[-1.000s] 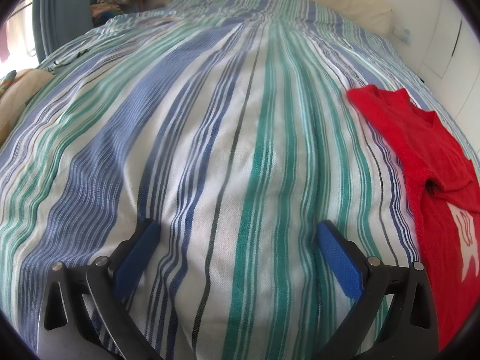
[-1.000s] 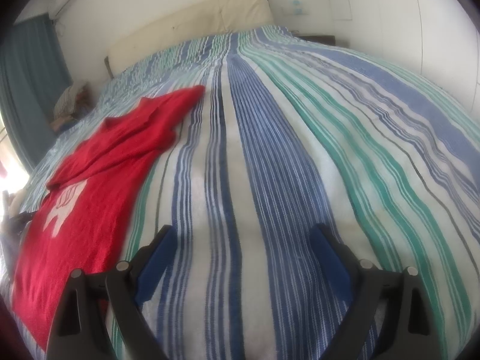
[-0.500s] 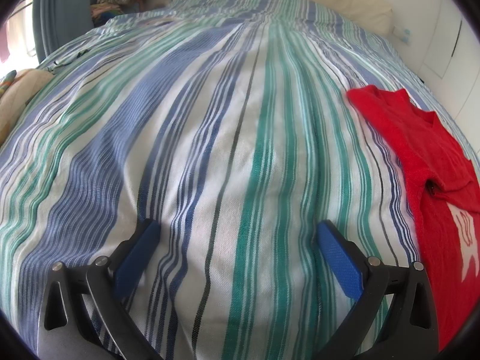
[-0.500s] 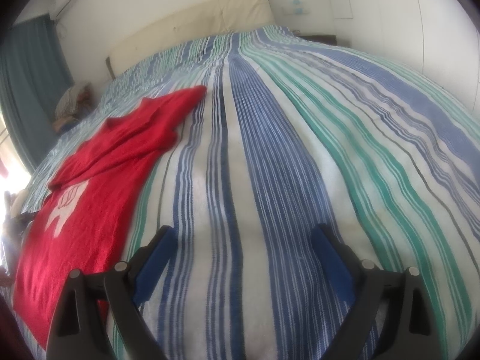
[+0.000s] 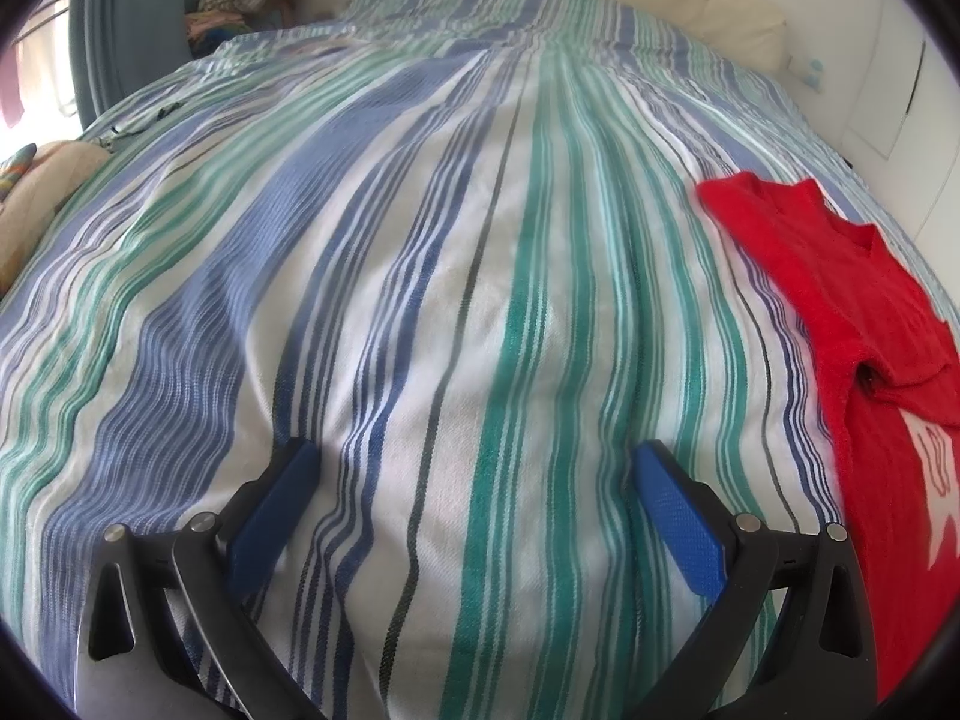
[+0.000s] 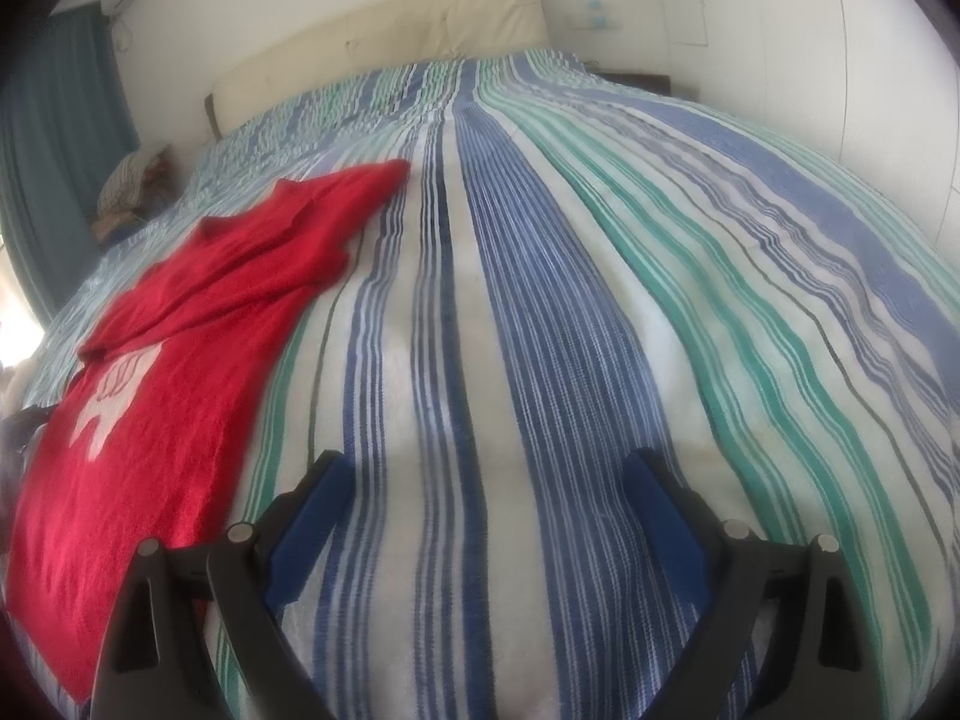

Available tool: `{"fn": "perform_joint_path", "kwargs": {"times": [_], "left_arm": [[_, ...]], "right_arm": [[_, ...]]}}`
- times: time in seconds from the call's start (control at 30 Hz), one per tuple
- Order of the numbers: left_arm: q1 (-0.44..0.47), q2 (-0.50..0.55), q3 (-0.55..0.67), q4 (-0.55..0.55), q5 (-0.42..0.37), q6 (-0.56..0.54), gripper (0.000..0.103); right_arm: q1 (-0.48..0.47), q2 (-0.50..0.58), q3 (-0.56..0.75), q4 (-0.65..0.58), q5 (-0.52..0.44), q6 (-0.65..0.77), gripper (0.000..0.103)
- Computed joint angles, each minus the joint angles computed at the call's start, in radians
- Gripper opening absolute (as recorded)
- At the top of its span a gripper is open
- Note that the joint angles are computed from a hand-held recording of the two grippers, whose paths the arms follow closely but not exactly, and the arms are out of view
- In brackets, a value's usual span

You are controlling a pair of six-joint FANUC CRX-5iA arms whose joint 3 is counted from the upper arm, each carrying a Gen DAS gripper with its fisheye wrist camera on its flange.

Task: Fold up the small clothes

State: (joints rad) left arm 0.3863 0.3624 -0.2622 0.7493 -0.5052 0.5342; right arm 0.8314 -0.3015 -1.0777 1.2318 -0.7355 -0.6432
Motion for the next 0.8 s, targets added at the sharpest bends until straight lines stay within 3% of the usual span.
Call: {"fn": "perform_joint_path", "kwargs": {"times": [0.07,0.23,0.8], "left_arm": [[-0.002,-0.002,-0.002,-0.001,0.006,-0.001,0.103],[-0.001,-0.002,-0.040,0.134,0.011,-0.110,0.103],[-0.006,-0.003,-0.044,0.143,0.019,-0.119,0.103]], "right_arm": [[0.015,0.016,0.018,-0.031,-0.021,0.028,0.093],[0.043,0.046,0.048,-0.086,-0.066,0.077,0.094],[0.065,0.085,0.086,-0.133,-0.112,0.117,0.097]]}}
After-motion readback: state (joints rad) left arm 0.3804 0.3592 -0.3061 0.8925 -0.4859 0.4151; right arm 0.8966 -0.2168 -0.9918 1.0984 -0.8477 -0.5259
